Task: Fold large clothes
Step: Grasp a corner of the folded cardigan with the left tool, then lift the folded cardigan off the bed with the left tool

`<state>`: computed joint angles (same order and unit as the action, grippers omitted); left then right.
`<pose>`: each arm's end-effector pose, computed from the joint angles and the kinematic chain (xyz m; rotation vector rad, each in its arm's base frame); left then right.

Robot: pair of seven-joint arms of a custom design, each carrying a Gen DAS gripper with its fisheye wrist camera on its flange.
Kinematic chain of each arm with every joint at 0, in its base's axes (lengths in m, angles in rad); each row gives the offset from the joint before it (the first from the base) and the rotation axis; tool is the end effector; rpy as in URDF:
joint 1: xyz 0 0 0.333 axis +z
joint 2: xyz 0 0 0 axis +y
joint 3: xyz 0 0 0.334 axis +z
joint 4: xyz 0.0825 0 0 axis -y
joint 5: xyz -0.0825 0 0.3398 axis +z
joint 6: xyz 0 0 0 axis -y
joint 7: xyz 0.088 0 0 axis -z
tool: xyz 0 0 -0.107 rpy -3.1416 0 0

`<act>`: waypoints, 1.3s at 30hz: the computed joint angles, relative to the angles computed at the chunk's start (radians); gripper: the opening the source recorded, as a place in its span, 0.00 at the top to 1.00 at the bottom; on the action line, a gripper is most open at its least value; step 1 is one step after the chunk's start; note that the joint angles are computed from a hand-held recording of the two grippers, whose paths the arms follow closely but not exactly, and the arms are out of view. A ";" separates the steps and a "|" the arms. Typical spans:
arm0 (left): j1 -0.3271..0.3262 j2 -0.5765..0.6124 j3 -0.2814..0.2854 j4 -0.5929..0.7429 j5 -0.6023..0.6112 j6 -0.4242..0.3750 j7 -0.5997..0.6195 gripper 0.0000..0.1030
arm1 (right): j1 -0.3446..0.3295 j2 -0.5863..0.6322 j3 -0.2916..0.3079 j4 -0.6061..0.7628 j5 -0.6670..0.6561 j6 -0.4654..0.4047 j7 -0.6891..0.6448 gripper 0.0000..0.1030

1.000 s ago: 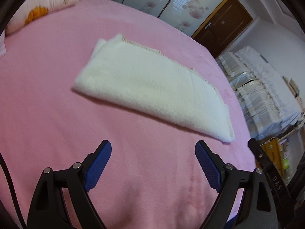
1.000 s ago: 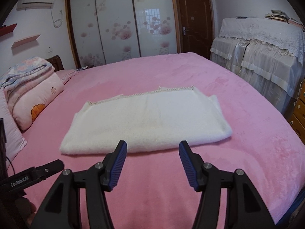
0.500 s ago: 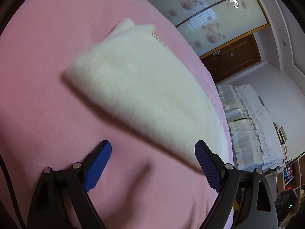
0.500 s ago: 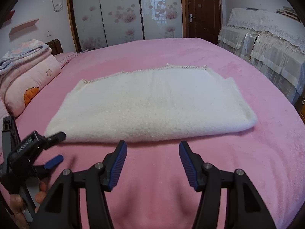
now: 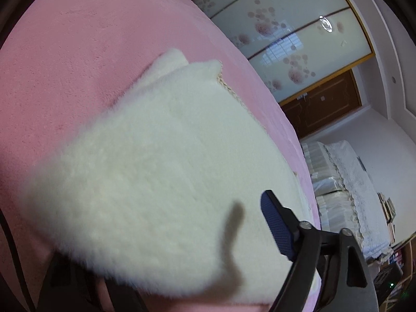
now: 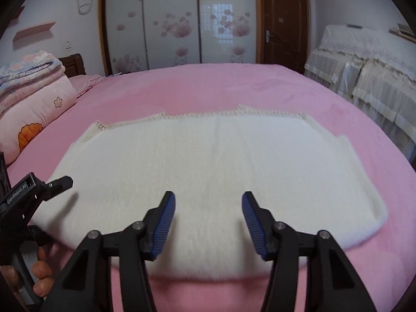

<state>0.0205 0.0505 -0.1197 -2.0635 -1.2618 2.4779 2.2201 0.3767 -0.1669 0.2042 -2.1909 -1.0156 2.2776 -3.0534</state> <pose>0.5495 -0.0504 0.4869 2.0093 -1.6952 1.3623 0.4140 0.2534 0.5292 -1.2874 2.1089 -0.9967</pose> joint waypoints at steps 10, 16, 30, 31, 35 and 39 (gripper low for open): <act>-0.061 -0.069 -0.032 -0.001 0.074 0.204 -0.009 0.80 | 0.005 0.131 -0.052 0.080 0.063 0.040 -0.263 0.90; -0.136 -0.111 -0.046 0.085 0.095 0.236 0.077 0.82 | -0.043 0.052 -0.088 -0.043 0.079 0.263 -0.193 0.90; -0.353 -0.070 -0.155 0.186 0.174 0.242 0.137 0.82 | -0.260 -0.377 -0.076 -0.479 0.186 0.630 0.036 0.90; -0.369 -0.050 -0.169 0.187 0.210 0.256 0.107 0.82 | -0.257 -0.448 -0.072 -0.523 0.218 0.580 0.026 0.90; -0.421 0.006 -0.207 0.141 0.363 0.302 -0.016 0.82 | -0.220 -0.650 -0.088 -0.658 0.356 0.440 -0.036 0.90; -0.456 -0.009 -0.228 0.035 0.465 0.409 -0.034 0.82 | -0.197 -0.722 -0.100 -0.719 0.471 0.370 -0.094 0.90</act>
<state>-0.4354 0.0411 -0.3476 -2.0285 -0.7966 2.8868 2.1859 0.1798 -0.8885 0.1040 -2.9096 -0.5446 2.6478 -3.1471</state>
